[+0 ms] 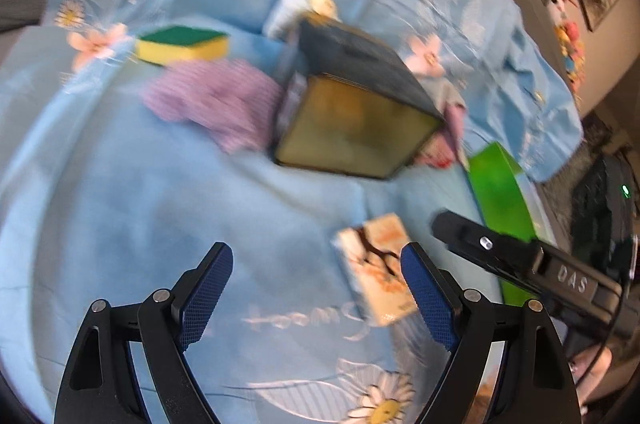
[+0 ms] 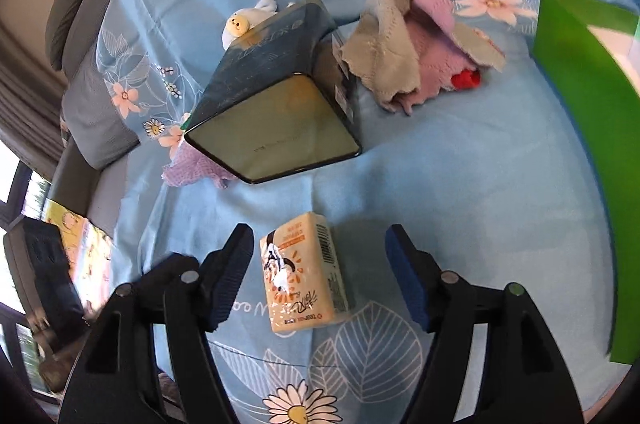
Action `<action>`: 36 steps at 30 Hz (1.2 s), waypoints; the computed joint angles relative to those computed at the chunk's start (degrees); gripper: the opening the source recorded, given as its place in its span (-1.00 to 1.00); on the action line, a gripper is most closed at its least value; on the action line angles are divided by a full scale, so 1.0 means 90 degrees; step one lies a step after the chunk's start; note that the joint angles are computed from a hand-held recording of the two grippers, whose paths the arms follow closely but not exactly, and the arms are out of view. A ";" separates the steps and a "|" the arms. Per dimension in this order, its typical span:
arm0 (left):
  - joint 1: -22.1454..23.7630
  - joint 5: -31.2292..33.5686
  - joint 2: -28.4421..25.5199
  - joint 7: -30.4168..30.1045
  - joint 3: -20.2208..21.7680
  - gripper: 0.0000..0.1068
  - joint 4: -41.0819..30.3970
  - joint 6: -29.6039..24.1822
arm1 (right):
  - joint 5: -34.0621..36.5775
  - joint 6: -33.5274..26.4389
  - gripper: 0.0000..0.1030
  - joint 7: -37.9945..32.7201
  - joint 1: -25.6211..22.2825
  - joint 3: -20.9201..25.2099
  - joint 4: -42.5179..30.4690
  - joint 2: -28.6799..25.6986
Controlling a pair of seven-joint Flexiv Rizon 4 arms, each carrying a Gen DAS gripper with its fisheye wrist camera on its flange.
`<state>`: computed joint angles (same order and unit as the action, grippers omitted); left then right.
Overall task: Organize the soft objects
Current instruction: 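Grasp the white tree-print tissue pack with the right gripper, then carry the white tissue pack with the right gripper over the box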
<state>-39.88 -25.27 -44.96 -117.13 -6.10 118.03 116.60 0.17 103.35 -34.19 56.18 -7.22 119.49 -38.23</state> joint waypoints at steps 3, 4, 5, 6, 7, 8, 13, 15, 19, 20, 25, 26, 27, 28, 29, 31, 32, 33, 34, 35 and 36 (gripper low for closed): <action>0.0268 0.0292 -0.0137 -0.0027 -0.0302 0.62 -0.0186 -0.0157 | -0.0117 0.0383 0.33 -0.0073 -0.0797 0.0850 -0.0070 -0.0139; 0.0245 0.0289 -0.0158 -0.0041 -0.0290 0.62 -0.0231 -0.0226 | -0.0167 0.0437 0.31 -0.0086 -0.1039 0.1107 -0.0081 -0.0173; 0.0222 0.0281 -0.0192 -0.0051 -0.0279 0.62 -0.0293 -0.0318 | -0.0219 0.0439 0.29 -0.0066 -0.1264 0.1338 -0.0130 -0.0233; 0.0245 0.0321 -0.0221 -0.0065 -0.0304 0.62 -0.0339 -0.0380 | -0.0224 0.0422 0.28 -0.0042 -0.1351 0.1429 -0.0133 -0.0243; 0.0320 0.0406 -0.0258 -0.0097 -0.0383 0.61 -0.0372 -0.0401 | -0.0243 0.0377 0.23 -0.0036 -0.1389 0.1456 -0.0151 -0.0245; 0.0457 0.0549 -0.0312 -0.0138 -0.0527 0.58 -0.0400 -0.0390 | -0.0246 0.0314 0.20 -0.0031 -0.1355 0.1416 -0.0159 -0.0240; 0.0747 0.0991 -0.0496 -0.0250 -0.0836 0.39 -0.0589 -0.0493 | -0.0458 -0.0068 -0.13 -0.0049 -0.1372 0.1440 -0.0269 -0.0253; 0.0521 0.0913 -0.0494 -0.0238 -0.0621 0.35 -0.0677 -0.0599 | -0.0606 -0.0205 -0.21 -0.0089 -0.1481 0.1541 -0.0326 -0.0290; 0.0555 0.1219 -0.0546 -0.0282 -0.0618 -0.11 -0.0769 -0.0577 | -0.0850 -0.0463 -0.35 -0.0101 -0.1841 0.1900 -0.0475 -0.0409; 0.0561 0.1088 -0.0546 -0.0157 -0.0665 -0.12 -0.0747 -0.0537 | -0.0875 -0.0444 -0.35 -0.0104 -0.1849 0.1901 -0.0469 -0.0415; -0.0064 0.0718 -0.0418 -0.0030 -0.0043 -0.17 -0.0800 -0.0568 | -0.0894 -0.0308 -0.33 -0.0088 -0.1653 0.1685 -0.0405 -0.0367; -0.0206 0.0623 -0.0403 0.0019 0.0089 -0.17 -0.0829 -0.0557 | -0.0865 -0.0217 -0.33 -0.0084 -0.1619 0.1649 -0.0374 -0.0351; -0.0378 0.0523 -0.0372 0.0078 0.0251 -0.17 -0.0835 -0.0489 | -0.0810 -0.0073 -0.33 -0.0087 -0.1526 0.1550 -0.0314 -0.0306; -0.0504 0.0430 -0.0364 0.0147 0.0366 -0.17 -0.0864 -0.0425 | -0.0754 0.0020 -0.33 -0.0094 -0.1411 0.1435 -0.0275 -0.0269; -0.0684 0.0293 -0.0360 0.0241 0.0525 -0.18 -0.0903 -0.0367 | -0.0611 0.0190 -0.33 -0.0101 -0.1123 0.1141 -0.0177 -0.0183; -0.1039 -0.0023 -0.0368 0.0502 0.0827 -0.18 -0.1026 -0.0300 | -0.0331 0.0405 -0.32 -0.0176 -0.0664 0.0696 -0.0032 -0.0058; -0.1146 -0.0110 -0.0395 0.0650 0.0904 -0.18 -0.1115 -0.0203 | -0.0126 0.0530 -0.32 -0.0225 -0.0378 0.0419 0.0048 0.0006; -0.1170 -0.0163 -0.0421 0.0771 0.0895 -0.18 -0.1186 -0.0127 | 0.0159 0.0624 -0.32 -0.0292 0.0033 0.0007 0.0155 0.0096; -0.1199 -0.0198 -0.0458 0.0909 0.0891 -0.18 -0.1292 -0.0034 | 0.0356 0.0645 -0.32 -0.0367 0.0267 -0.0221 0.0197 0.0136; -0.1201 -0.0225 -0.0496 0.1044 0.0867 -0.18 -0.1392 0.0025 | 0.0576 0.0692 -0.32 -0.0455 0.0540 -0.0505 0.0271 0.0190; -0.1181 -0.0224 -0.0538 0.1177 0.0817 -0.18 -0.1499 0.0084 | 0.0821 0.0771 -0.32 -0.0556 0.0825 -0.0813 0.0371 0.0250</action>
